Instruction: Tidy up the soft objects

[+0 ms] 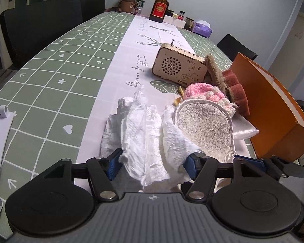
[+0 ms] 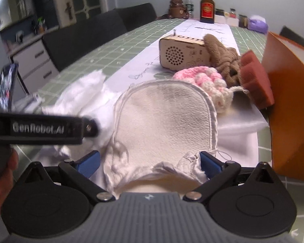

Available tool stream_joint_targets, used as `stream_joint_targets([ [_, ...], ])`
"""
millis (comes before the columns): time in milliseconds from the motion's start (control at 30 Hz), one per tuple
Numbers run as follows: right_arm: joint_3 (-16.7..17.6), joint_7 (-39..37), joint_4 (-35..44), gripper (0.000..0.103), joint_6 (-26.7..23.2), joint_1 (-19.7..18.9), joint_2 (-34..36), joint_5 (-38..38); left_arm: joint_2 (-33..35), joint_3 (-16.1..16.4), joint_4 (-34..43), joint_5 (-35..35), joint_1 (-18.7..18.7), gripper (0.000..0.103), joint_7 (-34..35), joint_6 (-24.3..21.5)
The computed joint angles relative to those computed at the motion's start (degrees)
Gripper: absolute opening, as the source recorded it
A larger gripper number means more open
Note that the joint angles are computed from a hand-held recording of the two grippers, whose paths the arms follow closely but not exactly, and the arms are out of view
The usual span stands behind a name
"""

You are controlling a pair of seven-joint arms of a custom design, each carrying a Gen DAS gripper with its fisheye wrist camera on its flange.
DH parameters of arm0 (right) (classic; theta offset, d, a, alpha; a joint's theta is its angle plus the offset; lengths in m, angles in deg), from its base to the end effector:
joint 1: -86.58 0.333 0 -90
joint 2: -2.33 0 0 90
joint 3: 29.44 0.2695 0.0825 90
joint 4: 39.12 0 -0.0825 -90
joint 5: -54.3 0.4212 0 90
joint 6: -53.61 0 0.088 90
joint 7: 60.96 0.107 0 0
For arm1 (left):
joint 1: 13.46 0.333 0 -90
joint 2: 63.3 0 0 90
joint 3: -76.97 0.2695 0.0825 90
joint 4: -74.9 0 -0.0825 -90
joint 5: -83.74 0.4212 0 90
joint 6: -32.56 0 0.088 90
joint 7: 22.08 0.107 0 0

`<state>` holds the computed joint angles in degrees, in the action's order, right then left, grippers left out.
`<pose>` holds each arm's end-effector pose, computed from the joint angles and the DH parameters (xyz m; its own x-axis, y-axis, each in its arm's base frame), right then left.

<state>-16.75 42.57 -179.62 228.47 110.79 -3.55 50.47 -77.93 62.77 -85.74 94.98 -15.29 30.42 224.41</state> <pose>0.4356 0.3332 0.3460 0.4858 -0.8702 -0.0820 -0.6954 -0.3280 -0.6394 0.4301 -0.1394 0.2943 0.0328 -0.9578 0.2857 -0.7289 -0.2185 -0.6488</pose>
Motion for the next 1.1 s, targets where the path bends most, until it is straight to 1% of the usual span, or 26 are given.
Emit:
stream_joint_targets([
  [33,1.2,2.9,0.2,0.1,-0.7,-1.5,0.2,-3.6,0.1,-0.7,0.2,-0.1,0.5,0.074,0.3,-0.3],
  [67,1.4,4.4,0.3,0.099,-1.0,-1.9,0.3,-5.1,0.2,-2.9,0.4,-0.7,2.3,0.074,0.8,-0.9],
  [133,1.3,6.5,-0.4,0.094,0.4,-2.3,0.3,-6.8,0.2,-8.6,1.1,-1.8,7.1,0.072,1.7,-2.6],
  [167,1.8,8.1,-0.6,0.092,0.4,-3.1,0.0,-9.0,0.2,-11.8,1.1,-2.0,10.0,0.072,1.8,-2.3],
  [200,2.8,10.4,-0.6,0.088,0.1,-4.3,-0.2,-12.6,-0.1,-15.4,1.1,-2.3,13.2,0.068,2.2,-2.1],
  [233,3.4,12.2,-0.8,0.084,0.0,-5.0,-0.6,-15.2,-0.5,-18.2,1.1,-2.4,15.5,0.065,2.7,-2.3],
  [267,3.2,12.4,-1.1,0.083,0.2,-5.0,-0.9,-15.8,-0.7,-19.6,1.1,-2.3,16.7,0.062,3.0,-2.3],
  [333,3.2,12.5,-1.7,0.074,0.4,-4.8,-1.6,-16.5,-1.8,-25.0,1.0,-2.5,21.3,0.059,3.0,-2.5],
  [367,3.0,12.0,-2.0,0.071,0.7,-4.5,-1.9,-16.1,-2.3,-26.4,0.9,-2.3,22.5,0.056,2.8,-2.5],
  [433,2.8,10.9,-2.7,0.054,1.4,-4.1,-2.5,-14.8,-2.9,-27.1,0.6,-1.9,23.2,0.047,2.1,-2.7],
  [467,2.7,9.9,-2.9,0.048,1.6,-3.8,-2.7,-14.0,-3.7,-28.9,0.5,-1.8,24.8,0.037,1.6,-3.1],
  [500,3.2,9.7,-3.0,0.033,1.8,-4.3,-2.8,-14.2,-4.4,-30.2,0.3,-1.4,26.0,0.034,1.0,-3.2],
  [533,4.1,10.2,-3.0,0.03,1.7,-5.3,-3.0,-15.3,-4.4,-30.1,0.1,-0.7,26.1,0.033,0.5,-2.7],
  [567,4.3,9.8,-3.0,0.029,1.6,-5.5,-3.1,-15.4,-4.8,-31.7,0.0,-0.6,27.6,0.03,0.1,-2.2],
  [633,4.2,8.2,-3.0,0.023,1.7,-5.1,-3.1,-14.8,-6.4,-37.6,-0.1,-1.0,32.4,0.027,-0.7,-1.5],
  [700,4.3,7.4,-3.5,0.022,1.9,-5.0,-3.6,-14.2,-7.5,-39.2,-0.5,-1.1,33.4,0.021,-1.6,-1.1],
  [733,3.9,6.4,-4.0,0.022,2.1,-4.5,-4.2,-13.3,-7.7,-39.0,-0.8,-1.0,33.2,0.02,-1.9,-0.6],
  [833,3.2,2.9,-5.6,0.022,2.6,-3.3,-6.4,-9.9,-8.3,-34.0,-2.5,-1.2,28.7,0.018,-1.9,0.8],
  [900,2.6,0.1,-6.6,0.022,2.8,-2.4,-8.1,-7.5,-9.4,-30.7,-3.4,-1.7,25.3,0.018,-1.4,0.5],
  [967,0.3,-4.1,-7.2,0.022,2.6,0.2,-9.3,-3.8,-10.3,-26.1,-4.3,-1.3,20.9,0.018,-1.0,-0.2],
  [1033,-1.3,-7.9,-7.1,0.022,1.7,2.1,-10.3,-0.8,-11.1,-21.7,-4.7,-0.4,16.8,0.018,-0.8,-1.8],
  [1067,-1.4,-9.3,-6.9,0.022,0.8,2.3,-10.6,0.1,-11.2,-18.9,-4.6,0.5,14.5,0.018,-0.5,-2.6],
  [1100,-0.8,-10.3,-6.5,0.022,-0.1,1.7,-10.9,0.4,-11.2,-16.3,-4.6,1.4,12.4,0.018,-0.2,-3.4],
])
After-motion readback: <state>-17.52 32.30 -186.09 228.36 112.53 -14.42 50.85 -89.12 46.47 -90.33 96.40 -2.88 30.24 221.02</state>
